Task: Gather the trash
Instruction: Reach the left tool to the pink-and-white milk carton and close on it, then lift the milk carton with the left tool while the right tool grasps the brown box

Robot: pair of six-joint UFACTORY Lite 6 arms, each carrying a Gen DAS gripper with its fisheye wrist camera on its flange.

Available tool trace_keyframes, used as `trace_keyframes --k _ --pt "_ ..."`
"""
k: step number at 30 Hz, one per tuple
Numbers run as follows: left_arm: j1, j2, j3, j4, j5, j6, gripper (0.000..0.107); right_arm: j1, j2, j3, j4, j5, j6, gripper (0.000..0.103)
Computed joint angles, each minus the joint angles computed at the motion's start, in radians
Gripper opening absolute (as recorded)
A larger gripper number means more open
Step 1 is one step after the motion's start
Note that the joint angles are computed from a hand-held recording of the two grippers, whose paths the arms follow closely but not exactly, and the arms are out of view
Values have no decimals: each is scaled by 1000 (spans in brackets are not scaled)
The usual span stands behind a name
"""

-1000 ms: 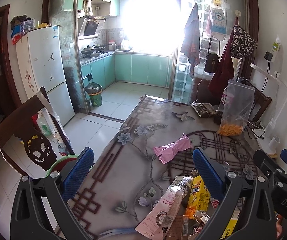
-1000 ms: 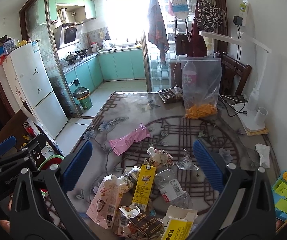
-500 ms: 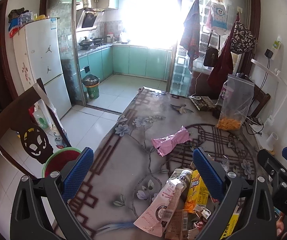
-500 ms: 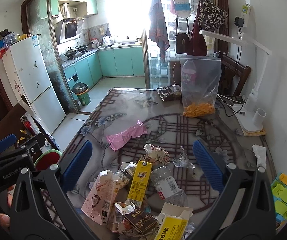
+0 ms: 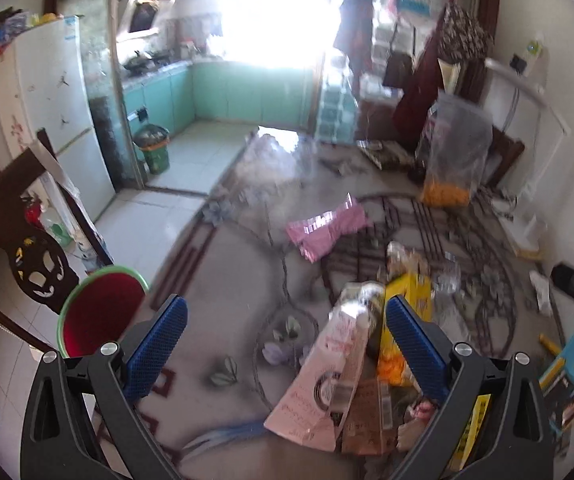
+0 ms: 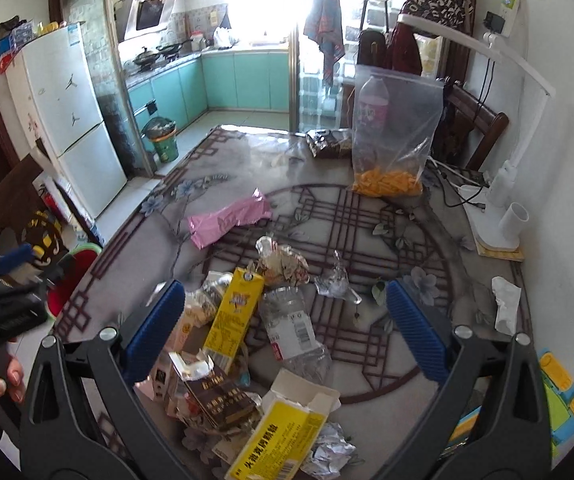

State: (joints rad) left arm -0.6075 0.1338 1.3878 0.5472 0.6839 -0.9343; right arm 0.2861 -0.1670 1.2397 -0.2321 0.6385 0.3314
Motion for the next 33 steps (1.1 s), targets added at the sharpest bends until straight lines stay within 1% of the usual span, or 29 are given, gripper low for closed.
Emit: trace_keyframes --k 2,4,6,8,11,14,15,17,18,19,21,22,23,24,25,27,30,33 --pt "-1 47 -38 -20 -15 27 95 -5 -18 -29 7 0 -17 100" --pt "24 85 -73 -120 -75 111 94 -11 -24 -40 52 1 -42 100" --pt "50 129 -78 -224 -106 190 94 -6 -21 -46 105 -1 -69 100" --pt "70 170 -71 -304 -122 258 94 18 -18 -55 110 -3 -65 100" --pt "73 210 -53 -353 -127 306 93 24 0 -61 188 10 -124 100" --pt "56 239 -42 -311 -145 286 92 20 14 -79 254 17 -159 100" --pt "58 253 -29 -328 -148 308 92 21 16 -85 254 17 -153 100" --pt "78 272 -13 -424 -164 402 92 32 10 -100 236 12 -124 100" --pt "83 289 2 -446 -159 422 90 35 1 -109 235 8 -116 100" --pt "84 307 20 -453 -152 432 87 38 -6 -119 243 1 -118 100" --pt "90 337 50 -486 -137 476 69 29 -16 -130 280 -4 -151 100" --pt "92 350 62 -504 -132 500 61 27 -18 -131 284 -3 -156 100" --pt "96 360 69 -526 -127 527 44 25 -20 -136 287 -6 -159 100" --pt "102 366 71 -562 -129 564 38 23 -24 -141 296 -8 -167 100" --pt "105 361 64 -574 -137 575 38 17 -27 -145 311 -8 -183 100" --pt "105 347 53 -563 -141 569 33 4 -35 -158 354 -11 -232 100" --pt "100 290 18 -493 -151 507 33 -5 -40 -171 377 -10 -277 99" --pt "101 210 -19 -443 -146 464 33 1 -34 -181 369 -1 -321 96"
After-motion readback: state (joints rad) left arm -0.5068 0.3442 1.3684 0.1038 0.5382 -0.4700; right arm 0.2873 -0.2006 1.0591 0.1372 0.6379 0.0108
